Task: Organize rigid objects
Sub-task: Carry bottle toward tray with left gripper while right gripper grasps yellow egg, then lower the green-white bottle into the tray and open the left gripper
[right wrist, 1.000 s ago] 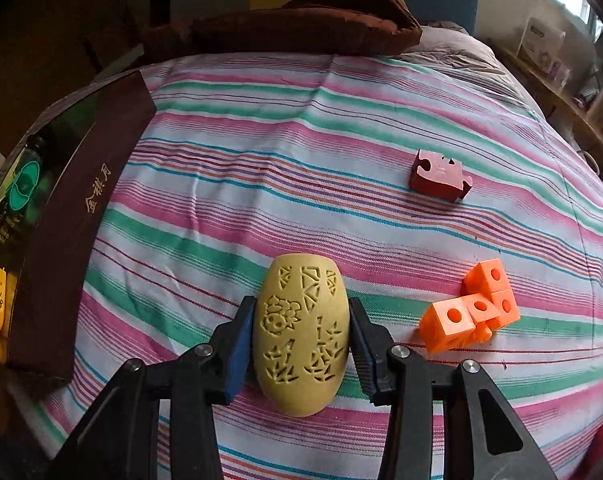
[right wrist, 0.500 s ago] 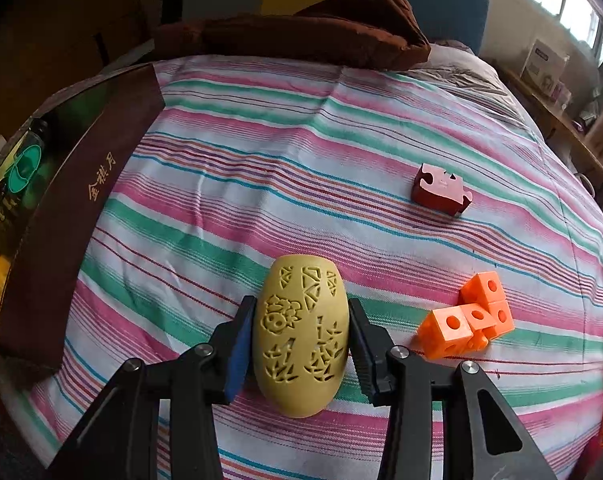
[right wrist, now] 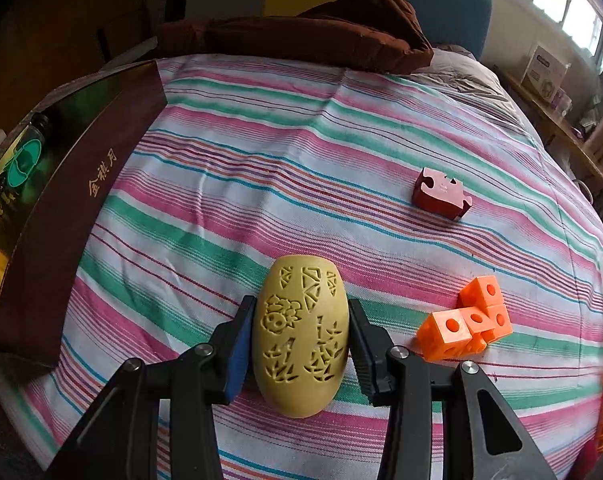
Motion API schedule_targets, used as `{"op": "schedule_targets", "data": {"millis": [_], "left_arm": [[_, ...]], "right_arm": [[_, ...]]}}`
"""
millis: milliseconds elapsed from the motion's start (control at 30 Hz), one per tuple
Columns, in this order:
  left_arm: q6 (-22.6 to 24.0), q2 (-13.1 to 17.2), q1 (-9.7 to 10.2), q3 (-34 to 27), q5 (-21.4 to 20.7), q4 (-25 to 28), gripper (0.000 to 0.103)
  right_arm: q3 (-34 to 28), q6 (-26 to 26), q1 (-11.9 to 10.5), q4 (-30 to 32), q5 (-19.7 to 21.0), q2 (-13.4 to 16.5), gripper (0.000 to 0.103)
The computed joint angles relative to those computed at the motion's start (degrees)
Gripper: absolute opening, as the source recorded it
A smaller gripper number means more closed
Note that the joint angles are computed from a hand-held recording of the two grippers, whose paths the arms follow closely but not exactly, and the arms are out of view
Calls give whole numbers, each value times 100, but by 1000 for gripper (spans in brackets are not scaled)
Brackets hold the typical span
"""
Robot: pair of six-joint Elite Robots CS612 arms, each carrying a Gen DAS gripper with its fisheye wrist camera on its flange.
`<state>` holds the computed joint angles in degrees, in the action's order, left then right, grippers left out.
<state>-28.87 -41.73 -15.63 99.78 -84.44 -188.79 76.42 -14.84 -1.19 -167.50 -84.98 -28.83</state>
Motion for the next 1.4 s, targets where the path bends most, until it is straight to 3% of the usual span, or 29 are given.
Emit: {"op": "schedule_targets", "data": {"millis": [133, 233, 400, 533, 667, 833, 867, 1100, 1233, 1400], "left_arm": [[63, 88, 158, -304, -501, -24, 53], [235, 189, 211, -619, -617, 52, 53], [490, 564, 318, -1506, -762, 716, 53], [519, 971, 411, -2333, -954, 1592, 53], [510, 1297, 455, -2920, -943, 2185, 54], [495, 1626, 483, -3520, -638, 3012, 53], [488, 1656, 466, -3586, -424, 3172, 53], [607, 1459, 452, -3230, -240, 2731, 54], [611, 1195, 417, -2762, -52, 2172, 54], [775, 755, 244, -1890, 474, 1243, 54]], "right_arm": [[-8, -31, 8, 6, -31, 2, 45], [-15, -57, 13, 12, -51, 4, 45], [-18, -101, 16, 29, -72, 1, 45], [-10, -145, 25, 24, -107, -5, 45], [-8, -168, 23, 40, -101, -13, 45], [-34, -183, 26, 56, -107, -2, 45], [-38, -194, 29, 51, -115, 2, 45], [-54, -169, 23, 57, -92, 12, 45], [-53, -163, 18, 40, -68, 18, 45], [-49, -183, 26, 8, -93, 22, 45]]}}
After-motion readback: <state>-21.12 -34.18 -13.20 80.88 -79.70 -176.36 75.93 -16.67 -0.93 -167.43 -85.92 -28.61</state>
